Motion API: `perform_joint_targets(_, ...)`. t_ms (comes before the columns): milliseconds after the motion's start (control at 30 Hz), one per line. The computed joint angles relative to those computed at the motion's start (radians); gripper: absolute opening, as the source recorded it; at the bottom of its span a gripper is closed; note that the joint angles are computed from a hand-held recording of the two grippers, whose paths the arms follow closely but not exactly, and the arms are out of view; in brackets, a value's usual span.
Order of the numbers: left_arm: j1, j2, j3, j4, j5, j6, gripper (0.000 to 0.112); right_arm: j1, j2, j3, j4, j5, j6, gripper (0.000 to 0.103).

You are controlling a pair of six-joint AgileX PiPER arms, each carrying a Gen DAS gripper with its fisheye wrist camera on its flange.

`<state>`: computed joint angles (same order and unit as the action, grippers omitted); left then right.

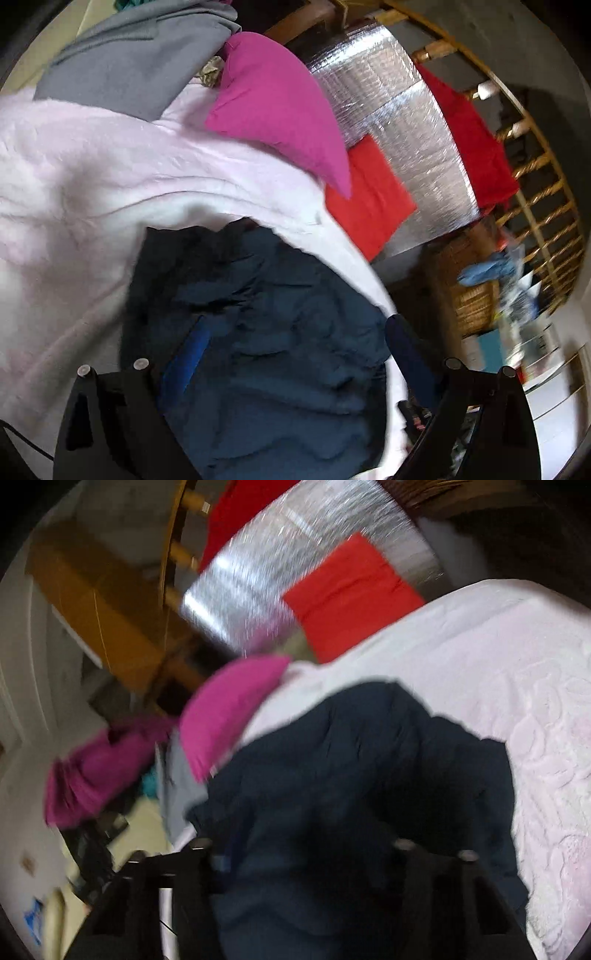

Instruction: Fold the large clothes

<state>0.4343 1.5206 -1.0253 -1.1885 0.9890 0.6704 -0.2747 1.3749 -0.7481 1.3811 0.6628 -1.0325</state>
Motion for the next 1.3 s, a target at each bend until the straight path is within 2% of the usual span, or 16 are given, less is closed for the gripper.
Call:
perform_joint_targets(100, -0.043, -0.006, 0.031, 0.089, -0.084, -0.037, 0.096, 0.075, 0.034, -0.014, -0.005, -0.072, 0.033, 0.045)
perform_joint_targets(200, -0.13, -0.038, 0.059, 0.178, -0.297, -0.118, 0.096, 0.121, 0.08, -0.059, -0.006, -0.106, 0.08, 0.045)
perform_joint_targets(267, -0.201, -0.049, 0.055, 0.362, -0.441, -0.288, 0.096, 0.157, 0.125, -0.139, -0.076, -0.117, 0.169, 0.045)
perform_joint_targets(333, -0.255, -0.037, 0.056, 0.562, -0.536, -0.477, 0.096, 0.215, 0.16, -0.209, -0.179, -0.133, 0.274, 0.045)
perform_joint_targets(367, -0.274, -0.021, 0.044, 0.662, -0.549, -0.576, 0.096, 0.26, 0.178, -0.245, -0.259, -0.162, 0.353, 0.045)
perform_joint_targets(433, -0.288, 0.025, 0.008, 0.78, -0.529, -0.699, 0.096, 0.336, 0.224, -0.312, -0.406, -0.2, 0.494, 0.045)
perform_joint_targets(533, -0.278, 0.088, -0.031, 0.835, -0.486, -0.76, 0.096, 0.431, 0.331, -0.451, -0.706, -0.228, 0.778, 0.045)
perform_joint_targets(667, -0.294, 0.112, -0.058, 0.899, -0.475, -0.808, 0.096, 0.452, 0.554, -0.696, -0.964, -0.104, 1.129, 0.046)
perform_joint_targets(733, -0.299, 0.115, -0.06, 0.927, -0.482, -0.814, 0.096, 0.413, 0.629, -0.764, -0.913, -0.043, 1.147, 0.046)
perform_joint_targets(833, -0.289, 0.132, -0.084, 0.924, -0.462, -0.799, 0.096, 0.346, 0.605, -0.734, -0.732, -0.02, 1.023, 0.046)
perform_joint_targets(933, -0.269, 0.12, -0.08, 0.894, -0.458, -0.775, 0.096, 0.287, 0.464, -0.567, -0.563, -0.165, 0.834, 0.046)
perform_joint_targets(967, -0.263, 0.104, -0.07, 0.89, -0.464, -0.766, 0.096, 0.267, 0.423, -0.525, -0.579, -0.211, 0.845, 0.046)
perform_joint_targets(1067, -0.269, 0.085, -0.066, 0.944, -0.491, -0.807, 0.096, 0.211, 0.415, -0.529, -0.782, -0.186, 1.004, 0.045)
perform_joint_targets(1100, -0.271, 0.076, -0.061, 0.966, -0.493, -0.822, 0.096, 0.195, 0.426, -0.514, -0.834, -0.212, 1.035, 0.046)
perform_joint_targets(1200, -0.281, 0.079, -0.068, 1.051, -0.484, -0.882, 0.096, 0.132, 0.48, -0.515, -0.752, -0.168, 0.968, 0.041)
perform_joint_targets(1300, -0.298, 0.087, -0.082, 1.173, -0.469, -0.961, 0.096, 0.159, 0.396, -0.432, -0.728, -0.246, 0.927, 0.043)
